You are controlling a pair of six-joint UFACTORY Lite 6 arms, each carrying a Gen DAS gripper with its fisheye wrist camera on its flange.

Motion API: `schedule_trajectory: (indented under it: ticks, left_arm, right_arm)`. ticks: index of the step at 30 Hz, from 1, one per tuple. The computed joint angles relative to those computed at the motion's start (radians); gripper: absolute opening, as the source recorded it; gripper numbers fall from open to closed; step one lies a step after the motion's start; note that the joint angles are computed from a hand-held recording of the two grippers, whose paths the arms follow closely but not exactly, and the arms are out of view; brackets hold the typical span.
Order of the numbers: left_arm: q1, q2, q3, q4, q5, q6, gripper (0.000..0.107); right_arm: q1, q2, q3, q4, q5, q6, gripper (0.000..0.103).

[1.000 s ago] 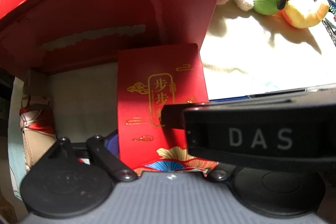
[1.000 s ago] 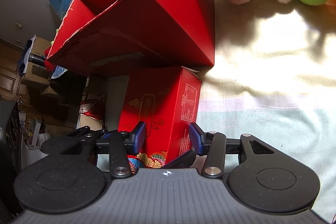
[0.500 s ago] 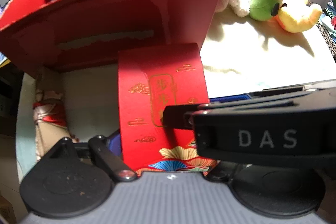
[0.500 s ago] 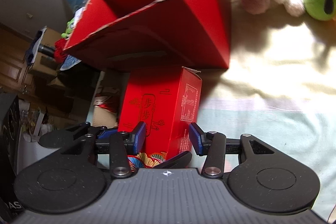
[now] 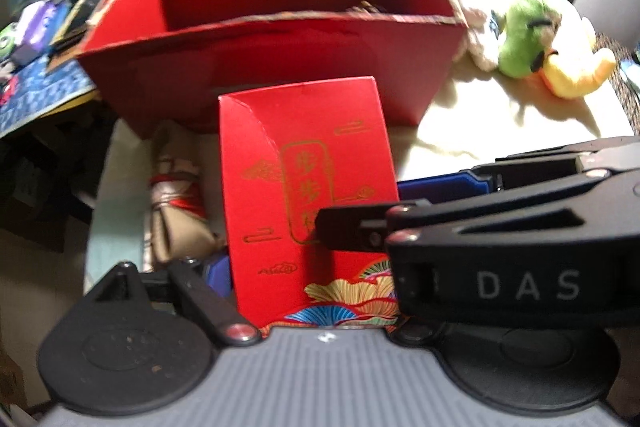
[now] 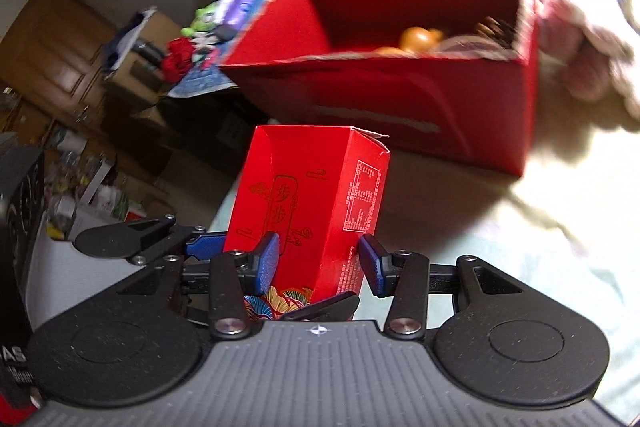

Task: Organize objects
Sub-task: 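Lift the red gift box with the right tool over the box rim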

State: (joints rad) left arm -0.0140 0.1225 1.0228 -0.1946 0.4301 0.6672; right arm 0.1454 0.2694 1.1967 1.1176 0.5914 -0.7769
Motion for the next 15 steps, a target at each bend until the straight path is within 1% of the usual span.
schedule_trajectory:
  ticks: [3, 5, 9, 12, 15]
  left_arm:
    - [0.031, -0.056, -0.014, -0.026, 0.006, 0.025, 0.082]
    - [0.033, -0.096, -0.032, -0.016, -0.014, 0.014, 0.082]
    - [0.028, -0.173, -0.062, -0.002, -0.051, 0.003, 0.082]
    - [0.052, -0.193, -0.035, -0.057, -0.024, 0.057, 0.082]
    - [0.058, -0.178, 0.016, -0.104, -0.007, 0.091, 0.082]
  right_arm:
    - [0.005, 0.0, 0.017, 0.034, 0.013, -0.039, 0.047]
    - [0.003, -0.002, 0.024, 0.06, 0.026, -0.062, 0.047]
    - [0.013, -0.027, 0.023, 0.11, 0.014, -0.106, 0.047]
    - [0.007, -0.038, 0.031, 0.15, 0.011, -0.146, 0.046]
    - [0.0, -0.035, 0.058, 0.184, 0.001, -0.161, 0.045]
